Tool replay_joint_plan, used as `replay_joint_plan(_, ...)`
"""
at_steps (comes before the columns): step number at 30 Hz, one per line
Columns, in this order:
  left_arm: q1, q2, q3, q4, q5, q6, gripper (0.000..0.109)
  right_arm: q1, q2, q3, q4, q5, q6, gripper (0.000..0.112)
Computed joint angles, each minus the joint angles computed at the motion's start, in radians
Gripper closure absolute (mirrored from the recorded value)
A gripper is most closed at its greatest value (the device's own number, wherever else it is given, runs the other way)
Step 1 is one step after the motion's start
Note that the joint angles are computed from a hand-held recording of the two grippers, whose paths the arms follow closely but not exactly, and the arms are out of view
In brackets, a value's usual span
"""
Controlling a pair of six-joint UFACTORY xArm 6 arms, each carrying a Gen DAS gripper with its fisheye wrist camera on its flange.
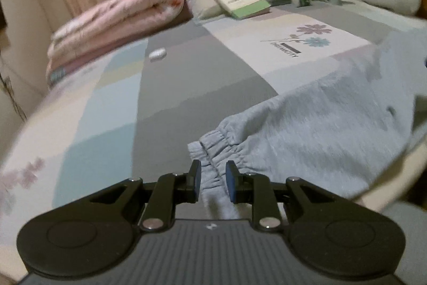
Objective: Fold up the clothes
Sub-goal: 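Carry the cuff with the left tool across the pants and lower it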
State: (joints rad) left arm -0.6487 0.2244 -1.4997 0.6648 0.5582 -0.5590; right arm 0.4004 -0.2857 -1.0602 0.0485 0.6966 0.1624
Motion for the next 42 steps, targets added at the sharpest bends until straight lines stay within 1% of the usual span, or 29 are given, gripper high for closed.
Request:
replay_joint_plan(3, 0.002, 0.036, -0.022, -0.028, -0.002, -0.006, 0.086, -0.005, 0.003, -0.004, -0.007, 0.002, 0.005, 0.009)
replay_joint_plan(7, 0.007, 0.054, -0.028, -0.054, -0.009, -0.038, 0.083, -0.009, 0.011, -0.007, -0.021, 0.001, 0.023, 0.009)
replay_joint_plan(9, 0.009, 0.060, -0.031, -0.070, -0.013, -0.050, 0.081, -0.009, 0.017, -0.009, -0.019, -0.001, 0.022, 0.009)
replay_joint_plan(11, 0.009, 0.066, -0.035, -0.079, -0.014, -0.061, 0.075, -0.009, 0.023, -0.011, -0.015, -0.002, 0.018, 0.009)
replay_joint_plan(15, 0.014, 0.074, -0.035, -0.148, -0.036, -0.038, 0.073, -0.007, 0.033, -0.017, -0.023, 0.005, 0.022, 0.009)
replay_joint_plan(19, 0.010, 0.095, -0.061, -0.172, -0.015, -0.025, 0.072, -0.008, 0.037, -0.018, -0.031, 0.011, 0.031, 0.009)
replay_joint_plan(22, 0.026, 0.103, -0.068, -0.237, -0.028, -0.039, 0.066, -0.007, 0.036, -0.016, -0.044, 0.013, 0.040, 0.009)
replay_joint_plan(23, 0.028, 0.105, -0.070, -0.248, -0.030, -0.047, 0.066, -0.007, 0.035, -0.015, -0.049, 0.013, 0.043, 0.009)
replay_joint_plan(24, 0.026, 0.108, -0.077, -0.245, -0.022, -0.054, 0.066, -0.005, 0.034, -0.014, -0.053, 0.012, 0.045, 0.009)
replay_joint_plan(26, 0.023, 0.114, -0.090, -0.238, -0.007, -0.069, 0.074, -0.003, 0.030, -0.011, -0.054, 0.009, 0.044, 0.009)
replay_joint_plan(27, 0.019, 0.116, -0.097, -0.221, 0.003, -0.077, 0.076, -0.003, 0.028, -0.010, -0.055, 0.006, 0.043, 0.009)
replay_joint_plan(29, 0.005, 0.118, -0.114, -0.148, 0.031, -0.094, 0.091, -0.002, 0.024, -0.007, -0.057, 0.002, 0.040, 0.009)
replay_joint_plan(30, 0.002, 0.116, -0.118, -0.127, 0.037, -0.099, 0.093, -0.002, 0.023, -0.006, -0.059, 0.000, 0.041, 0.009)
replay_joint_plan(32, 0.006, 0.101, -0.110, -0.121, 0.024, -0.105, 0.095, -0.002, 0.023, -0.006, -0.064, -0.002, 0.043, 0.009)
replay_joint_plan(35, 0.012, 0.080, -0.098, -0.085, 0.025, -0.128, 0.095, -0.002, 0.024, -0.007, -0.065, -0.002, 0.045, 0.009)
replay_joint_plan(38, 0.022, 0.063, -0.083, -0.077, 0.025, -0.139, 0.095, -0.002, 0.026, -0.007, -0.066, -0.003, 0.047, 0.009)
replay_joint_plan(42, 0.027, 0.074, -0.085, -0.072, 0.044, -0.143, 0.094, -0.002, 0.032, -0.012, -0.069, 0.003, 0.043, 0.009)
